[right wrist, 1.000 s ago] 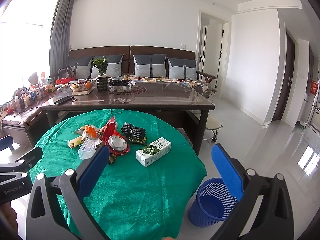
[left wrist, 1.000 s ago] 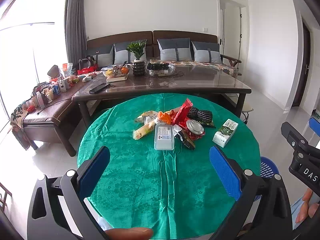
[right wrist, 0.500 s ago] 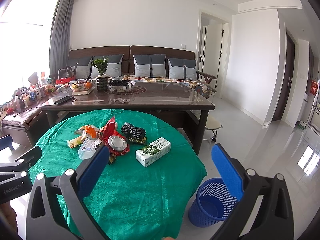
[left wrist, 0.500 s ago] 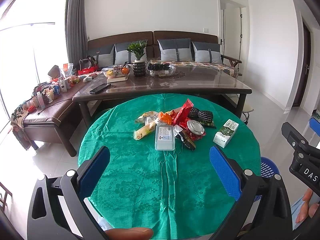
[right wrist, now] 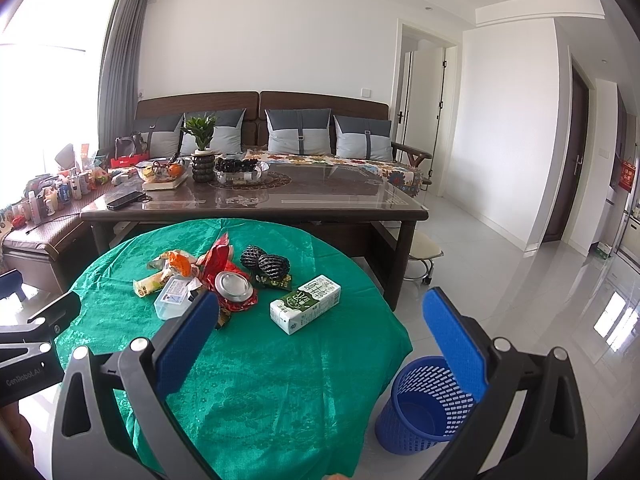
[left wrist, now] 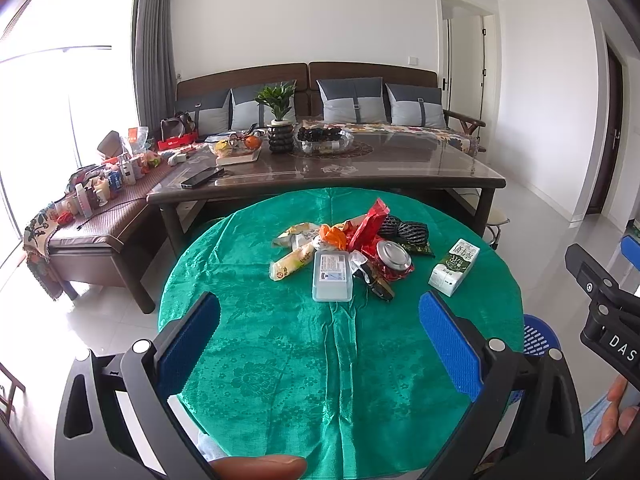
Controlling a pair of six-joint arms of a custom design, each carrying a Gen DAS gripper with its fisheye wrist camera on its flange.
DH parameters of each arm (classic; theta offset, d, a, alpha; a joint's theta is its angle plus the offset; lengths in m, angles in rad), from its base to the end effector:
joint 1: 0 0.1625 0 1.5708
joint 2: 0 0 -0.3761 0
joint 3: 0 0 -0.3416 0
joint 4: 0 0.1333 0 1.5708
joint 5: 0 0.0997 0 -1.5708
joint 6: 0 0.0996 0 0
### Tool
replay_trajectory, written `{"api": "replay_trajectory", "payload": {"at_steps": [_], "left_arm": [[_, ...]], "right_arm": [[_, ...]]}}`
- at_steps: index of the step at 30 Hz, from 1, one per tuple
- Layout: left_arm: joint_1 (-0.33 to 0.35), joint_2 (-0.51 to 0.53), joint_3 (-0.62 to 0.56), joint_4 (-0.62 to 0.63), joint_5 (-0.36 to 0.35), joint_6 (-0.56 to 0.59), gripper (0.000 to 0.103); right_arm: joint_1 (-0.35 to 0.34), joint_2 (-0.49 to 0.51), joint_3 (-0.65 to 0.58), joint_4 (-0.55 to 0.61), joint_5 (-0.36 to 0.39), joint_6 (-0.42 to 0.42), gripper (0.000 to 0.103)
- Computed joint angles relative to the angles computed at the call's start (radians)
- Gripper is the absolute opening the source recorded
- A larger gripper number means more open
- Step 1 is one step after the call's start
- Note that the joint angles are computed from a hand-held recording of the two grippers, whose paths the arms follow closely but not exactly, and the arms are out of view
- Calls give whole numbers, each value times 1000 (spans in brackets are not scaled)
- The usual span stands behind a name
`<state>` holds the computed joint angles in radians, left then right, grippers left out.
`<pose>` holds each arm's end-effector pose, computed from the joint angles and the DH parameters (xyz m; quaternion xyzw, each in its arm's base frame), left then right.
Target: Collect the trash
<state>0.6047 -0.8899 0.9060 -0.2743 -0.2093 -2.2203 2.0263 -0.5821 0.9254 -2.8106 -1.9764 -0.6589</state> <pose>-0.3491 -0.5217 0.3476 -0.0503 0.7239 -0.5091 0.4629 0.4230 -0.6497 0.2750 0.3927 -0.7954 0.4039 0.2237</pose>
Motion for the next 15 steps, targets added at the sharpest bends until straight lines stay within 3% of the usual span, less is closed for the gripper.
{"api": "replay_trajectory", "payload": {"at_steps": [4, 15], "left_arm": [[-5, 5, -34, 60, -10, -31, 99], [-6, 4, -34, 66, -10, -36, 99]], "right_arm": [[0, 3, -6, 4, 0, 0, 98], [1, 4, -5, 1, -1, -2, 98]]}}
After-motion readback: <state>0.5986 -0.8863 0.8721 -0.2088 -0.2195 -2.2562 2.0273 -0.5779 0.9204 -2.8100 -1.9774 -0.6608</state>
